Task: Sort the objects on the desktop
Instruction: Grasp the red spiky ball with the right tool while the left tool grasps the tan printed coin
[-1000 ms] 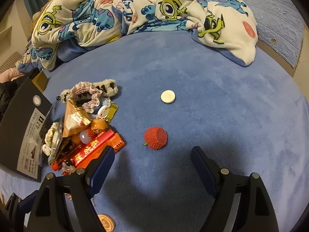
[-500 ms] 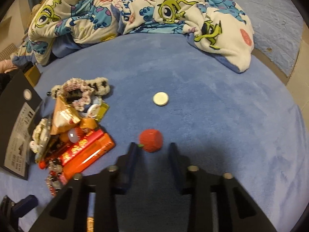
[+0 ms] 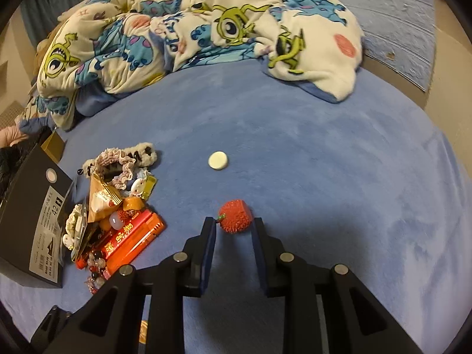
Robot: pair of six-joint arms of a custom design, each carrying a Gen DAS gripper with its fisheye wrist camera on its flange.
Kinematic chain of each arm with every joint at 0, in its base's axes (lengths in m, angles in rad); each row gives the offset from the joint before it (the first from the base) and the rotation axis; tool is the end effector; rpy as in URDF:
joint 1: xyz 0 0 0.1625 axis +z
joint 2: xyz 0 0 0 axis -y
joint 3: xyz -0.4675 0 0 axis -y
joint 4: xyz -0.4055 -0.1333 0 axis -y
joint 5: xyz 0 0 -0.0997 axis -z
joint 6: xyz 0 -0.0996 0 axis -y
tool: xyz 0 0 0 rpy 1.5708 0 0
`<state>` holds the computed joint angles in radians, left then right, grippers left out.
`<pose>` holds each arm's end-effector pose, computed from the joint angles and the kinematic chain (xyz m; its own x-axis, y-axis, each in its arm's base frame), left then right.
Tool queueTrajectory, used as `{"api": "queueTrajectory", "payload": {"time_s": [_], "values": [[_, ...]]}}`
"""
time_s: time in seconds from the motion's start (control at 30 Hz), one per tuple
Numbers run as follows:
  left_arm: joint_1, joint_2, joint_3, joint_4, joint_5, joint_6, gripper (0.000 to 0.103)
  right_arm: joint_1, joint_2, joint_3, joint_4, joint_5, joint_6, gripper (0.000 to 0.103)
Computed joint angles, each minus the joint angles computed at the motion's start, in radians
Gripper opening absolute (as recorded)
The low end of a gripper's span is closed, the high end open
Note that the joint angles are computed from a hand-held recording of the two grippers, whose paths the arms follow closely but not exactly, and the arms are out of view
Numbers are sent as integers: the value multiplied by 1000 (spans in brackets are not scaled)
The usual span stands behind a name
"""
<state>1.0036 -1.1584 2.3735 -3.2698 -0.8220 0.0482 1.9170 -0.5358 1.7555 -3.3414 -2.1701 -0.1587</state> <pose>-0.0726 -0.4882 0.1925 -0.7641 0.1623 -0.6243 0.5130 0.7396 -0.4357 0.2997 -0.6036 0.0025 -0.8202 -0.1291 0.5573 -0.4241 0.7910 -0.4409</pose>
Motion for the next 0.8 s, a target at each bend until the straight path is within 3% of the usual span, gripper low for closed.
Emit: {"api": "queueTrajectory", "payload": {"time_s": [0.07, 0.13, 0.23, 0.33, 0.8], "values": [[1, 8, 1, -17, 6, 15, 73, 0, -8, 13, -11, 3, 3, 25], [2, 13, 0, -35, 16, 20, 57, -1, -16, 24, -16, 10, 15, 24], [9, 12, 3, -61, 19, 16, 37, 1, -22, 33, -16, 14, 19, 16], [8, 4, 12, -70, 14, 32, 25, 6, -20, 35, -12, 6, 6, 16], [-19, -59, 52, -63, 32, 64, 24, -3, -35, 57, -23, 37, -1, 12]]}}
